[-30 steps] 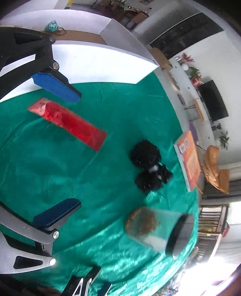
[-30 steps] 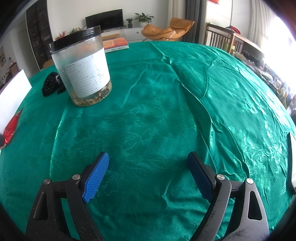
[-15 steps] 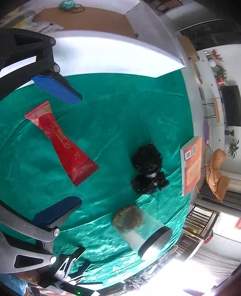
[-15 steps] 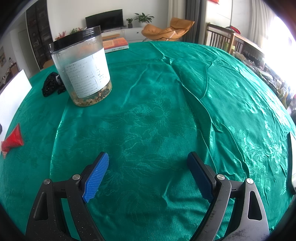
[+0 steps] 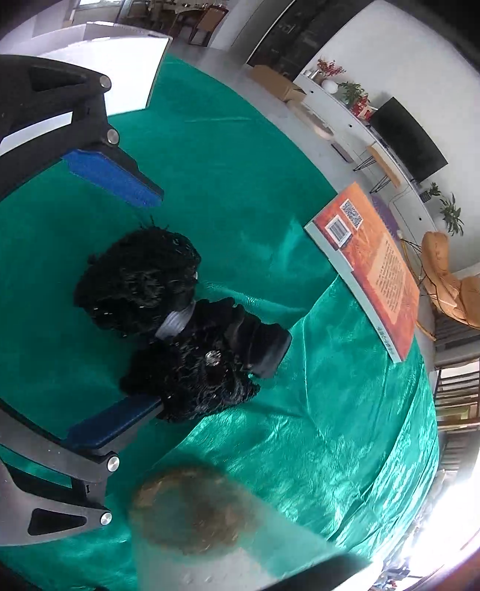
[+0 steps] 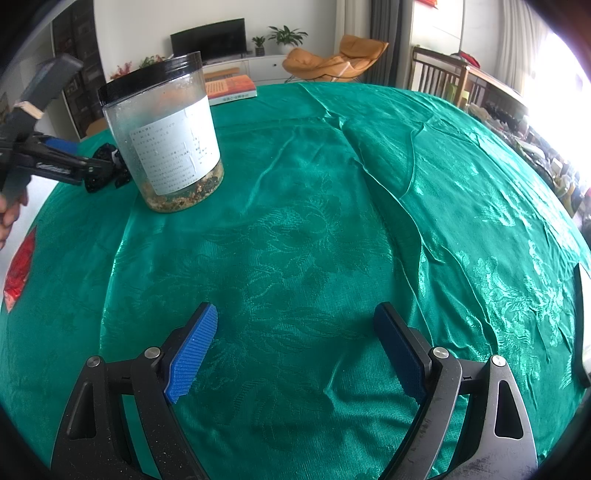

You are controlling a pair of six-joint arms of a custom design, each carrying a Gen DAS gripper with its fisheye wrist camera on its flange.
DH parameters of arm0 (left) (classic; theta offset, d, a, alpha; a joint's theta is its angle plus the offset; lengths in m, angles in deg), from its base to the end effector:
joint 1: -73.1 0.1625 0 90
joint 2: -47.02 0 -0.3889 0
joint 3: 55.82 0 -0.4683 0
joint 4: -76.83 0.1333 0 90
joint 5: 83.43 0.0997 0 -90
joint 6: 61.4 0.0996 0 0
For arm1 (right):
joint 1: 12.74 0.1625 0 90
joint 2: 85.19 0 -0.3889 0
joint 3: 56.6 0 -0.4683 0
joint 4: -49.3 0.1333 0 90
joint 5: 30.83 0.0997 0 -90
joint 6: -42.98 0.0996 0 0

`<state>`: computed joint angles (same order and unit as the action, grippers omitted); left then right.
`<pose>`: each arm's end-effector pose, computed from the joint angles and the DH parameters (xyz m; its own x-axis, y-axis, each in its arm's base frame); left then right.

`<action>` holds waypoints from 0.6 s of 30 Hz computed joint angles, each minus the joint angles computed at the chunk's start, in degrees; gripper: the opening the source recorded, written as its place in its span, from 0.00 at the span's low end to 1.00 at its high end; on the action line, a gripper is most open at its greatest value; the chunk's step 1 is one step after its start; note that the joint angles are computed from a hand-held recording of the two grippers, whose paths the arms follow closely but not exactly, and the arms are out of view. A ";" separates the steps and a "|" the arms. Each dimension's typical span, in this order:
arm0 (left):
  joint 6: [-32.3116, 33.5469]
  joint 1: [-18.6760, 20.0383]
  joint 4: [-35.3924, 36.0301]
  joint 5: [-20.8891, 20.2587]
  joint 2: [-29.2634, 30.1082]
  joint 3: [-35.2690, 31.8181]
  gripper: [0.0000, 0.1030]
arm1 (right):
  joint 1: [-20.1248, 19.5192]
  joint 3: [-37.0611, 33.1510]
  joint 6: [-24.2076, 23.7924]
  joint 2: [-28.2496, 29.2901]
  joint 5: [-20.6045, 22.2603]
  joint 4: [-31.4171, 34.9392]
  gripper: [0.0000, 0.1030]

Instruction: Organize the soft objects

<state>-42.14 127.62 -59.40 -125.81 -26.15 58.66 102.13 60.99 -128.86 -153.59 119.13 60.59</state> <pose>-0.1621 -0.5838 0.1673 -0.3621 0.5882 -0.7231 0.7391 0.6539 0.1618 0.2055 -0.3313 0.0771 -0.6791 0.2867 0.6757 -0.2723 0.7564 -0.5947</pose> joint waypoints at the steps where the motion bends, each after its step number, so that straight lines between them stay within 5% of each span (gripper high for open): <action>1: -0.77 1.02 -0.15 -3.06 0.04 -0.81 0.75 | 0.02 0.00 0.05 -0.01 -0.02 0.02 0.86; 2: -2.90 1.88 1.33 -5.89 -0.09 -1.91 0.55 | 0.03 0.07 0.06 -0.11 -0.10 0.00 0.86; 4: -7.16 2.91 2.84 -8.52 -0.72 -3.18 0.41 | -0.01 0.12 -0.01 -0.21 -0.23 -0.09 0.86; 9: -9.66 2.02 7.41 -14.14 -10.40 0.47 0.40 | 0.09 -0.23 0.15 0.24 0.03 0.17 0.87; 14: -12.24 -3.22 19.59 -21.33 -25.13 7.20 0.40 | 0.09 -0.22 0.18 0.23 0.03 0.19 0.87; 18: -15.85 -7.78 25.94 -29.69 -29.40 8.60 0.40 | 0.11 -0.24 0.24 0.26 0.08 0.23 0.87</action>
